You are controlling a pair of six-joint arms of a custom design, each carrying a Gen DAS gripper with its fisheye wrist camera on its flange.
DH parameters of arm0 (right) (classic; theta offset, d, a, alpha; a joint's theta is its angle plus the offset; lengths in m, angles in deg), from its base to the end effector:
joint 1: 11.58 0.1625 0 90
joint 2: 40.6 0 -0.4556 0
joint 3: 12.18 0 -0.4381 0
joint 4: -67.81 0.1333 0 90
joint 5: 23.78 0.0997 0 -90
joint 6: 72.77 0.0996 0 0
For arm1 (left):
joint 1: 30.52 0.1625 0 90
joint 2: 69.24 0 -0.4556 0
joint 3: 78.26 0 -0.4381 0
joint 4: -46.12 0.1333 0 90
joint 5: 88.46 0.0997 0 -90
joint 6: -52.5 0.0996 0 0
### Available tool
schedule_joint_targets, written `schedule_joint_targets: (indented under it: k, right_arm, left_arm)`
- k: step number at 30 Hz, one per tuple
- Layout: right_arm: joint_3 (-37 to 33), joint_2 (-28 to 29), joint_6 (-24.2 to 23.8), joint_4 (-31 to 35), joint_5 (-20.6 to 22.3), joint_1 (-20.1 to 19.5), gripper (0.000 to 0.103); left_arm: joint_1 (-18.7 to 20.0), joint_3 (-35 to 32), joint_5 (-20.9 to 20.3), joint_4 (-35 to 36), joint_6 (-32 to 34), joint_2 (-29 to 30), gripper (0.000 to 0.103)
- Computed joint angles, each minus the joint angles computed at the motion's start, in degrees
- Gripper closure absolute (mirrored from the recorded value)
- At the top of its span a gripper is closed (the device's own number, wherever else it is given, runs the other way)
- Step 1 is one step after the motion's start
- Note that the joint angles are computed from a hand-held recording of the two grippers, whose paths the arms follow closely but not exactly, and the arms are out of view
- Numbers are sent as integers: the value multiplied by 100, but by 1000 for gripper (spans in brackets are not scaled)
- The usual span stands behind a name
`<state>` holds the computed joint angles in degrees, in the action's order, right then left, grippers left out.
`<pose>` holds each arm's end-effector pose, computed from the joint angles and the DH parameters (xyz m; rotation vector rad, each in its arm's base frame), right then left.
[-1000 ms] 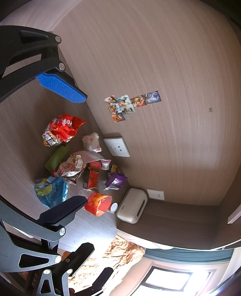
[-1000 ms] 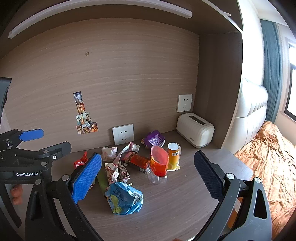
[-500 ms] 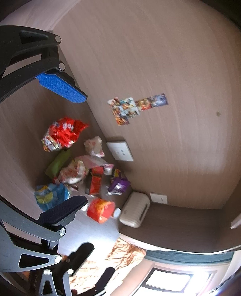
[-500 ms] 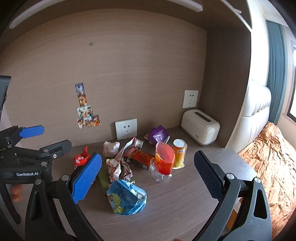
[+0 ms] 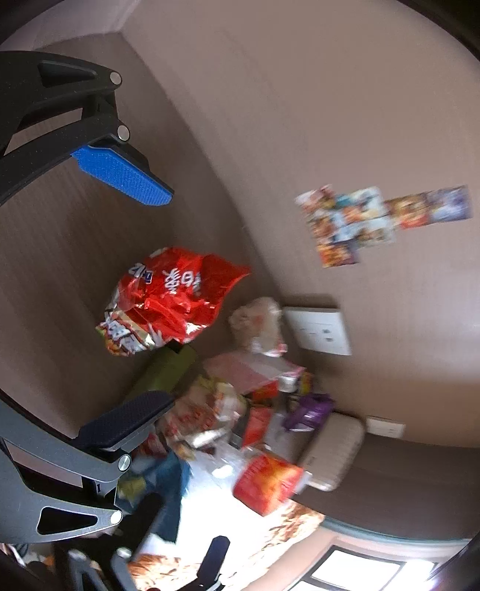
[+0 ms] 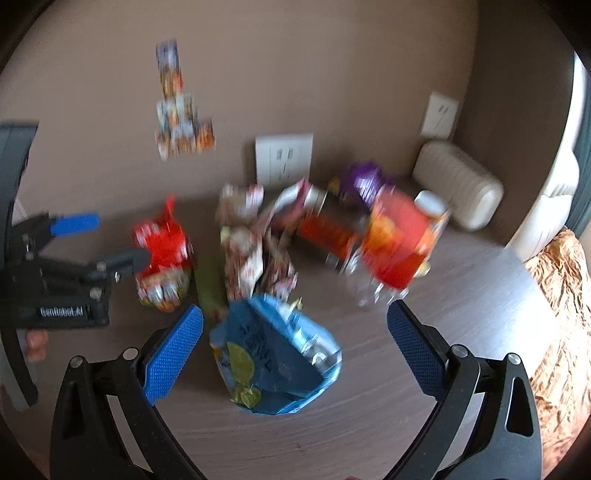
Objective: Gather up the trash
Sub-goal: 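Grasp the red snack bag with the left tool while the right tool grasps the blue chip bag, then carry both bags over the white trash bin on the floor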
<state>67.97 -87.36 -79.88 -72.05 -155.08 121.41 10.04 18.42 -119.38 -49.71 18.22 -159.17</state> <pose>0.5913 -0.5352 0.2098 0.9237 -2.2944 0.6267 -0.2638 -0.5137 0.5138 0.3042 2.2093 -0.8300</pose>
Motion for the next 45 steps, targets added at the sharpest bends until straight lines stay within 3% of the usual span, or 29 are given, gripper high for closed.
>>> schedule_joint_targets:
  k: [7,9,11,13,17,27,31,34,39,45]
  right_arm:
    - [106,127,-10,206,-102,-77,4]
    - [128,122,-11,218,-80,-94,4]
    - [149,102,7,261,-50,-116,4]
    - [148,84,12,369,40,-147,15]
    - [267,-25,111,346,156,-145,15]
    - [669,-415,56,-221,110,-26,17]
    - [851,-623,27,-531,5,41,17]
    - [980,-787,53,-673,-172,49,17]
    - [1268,-1203,221,-682,-525,-38,17]
    - [1962,-2072,484,-545,-1186,-252,17]
  left_arm:
    - [600,106,-134,-765,900,264,7]
    - [677,143,-202,-918,1055,288,15]
    - [751,140,-274,-881,1091,324,32]
    - [771,280,-389,-1231,1259,253,40]
    - [676,340,-305,-1129,1187,190,58]
    - [354,382,0,-1176,1196,-2,61]
    - [-36,365,198,-1056,1246,-109,61]
    - [-257,307,99,-982,1326,-74,61]
    - [-539,284,-582,-1359,1761,167,61]
    - [-818,283,-1951,-1964,2690,829,61]
